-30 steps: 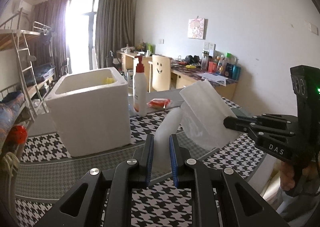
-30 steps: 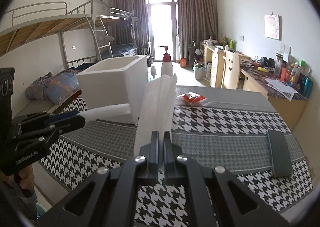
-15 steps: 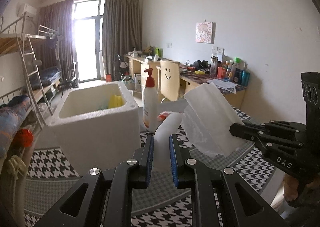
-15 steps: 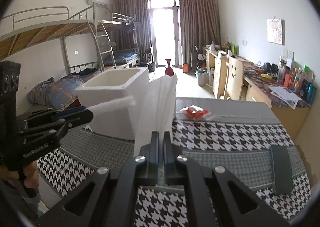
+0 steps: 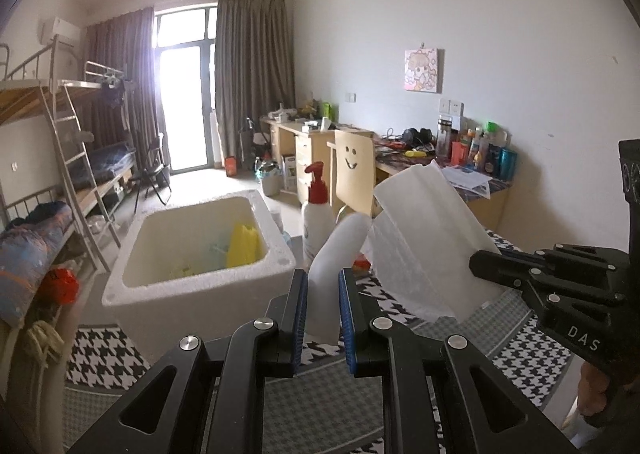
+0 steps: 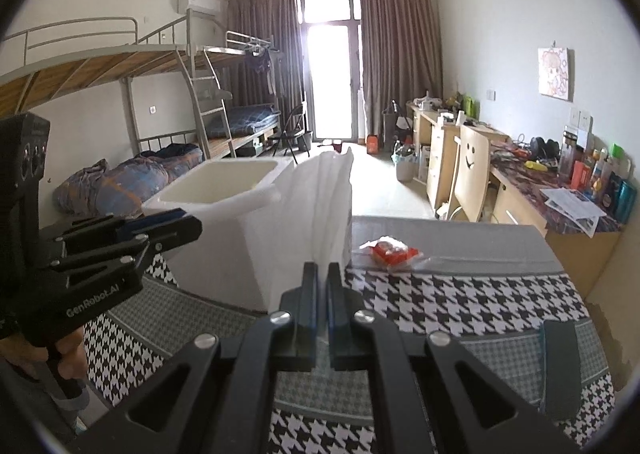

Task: Organize soft objects
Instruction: 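Carry the foam roll with the left tool while the right tool carries the tissue to the box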

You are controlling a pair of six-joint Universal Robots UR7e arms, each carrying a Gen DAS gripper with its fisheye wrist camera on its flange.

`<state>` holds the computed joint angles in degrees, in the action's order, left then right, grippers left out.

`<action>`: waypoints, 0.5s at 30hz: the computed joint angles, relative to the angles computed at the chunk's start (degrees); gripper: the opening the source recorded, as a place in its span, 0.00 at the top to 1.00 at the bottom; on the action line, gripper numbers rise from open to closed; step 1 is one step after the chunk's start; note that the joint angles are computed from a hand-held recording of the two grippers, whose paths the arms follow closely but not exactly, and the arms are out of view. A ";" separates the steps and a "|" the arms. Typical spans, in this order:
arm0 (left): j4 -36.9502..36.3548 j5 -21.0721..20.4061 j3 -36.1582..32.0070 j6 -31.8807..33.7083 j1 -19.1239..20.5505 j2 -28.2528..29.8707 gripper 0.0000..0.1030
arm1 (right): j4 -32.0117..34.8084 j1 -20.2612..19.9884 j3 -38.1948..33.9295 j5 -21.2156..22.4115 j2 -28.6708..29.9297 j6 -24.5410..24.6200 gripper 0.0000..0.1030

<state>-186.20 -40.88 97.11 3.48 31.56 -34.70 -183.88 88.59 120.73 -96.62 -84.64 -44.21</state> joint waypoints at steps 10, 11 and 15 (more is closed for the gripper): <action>-0.98 2.10 -2.82 2.24 0.82 1.15 0.83 | 1.56 1.39 -3.21 -0.58 1.87 0.15 0.94; -0.84 2.32 -3.15 2.28 0.99 1.22 0.83 | 1.52 1.60 -3.53 -0.74 2.17 0.11 0.94; -0.63 3.22 -4.23 2.38 1.67 1.59 0.83 | 2.29 1.93 -4.46 -0.65 2.66 0.23 0.94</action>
<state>-186.83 -37.66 92.88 5.86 33.23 -33.11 -181.60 90.53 116.27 -97.27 -81.98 -43.97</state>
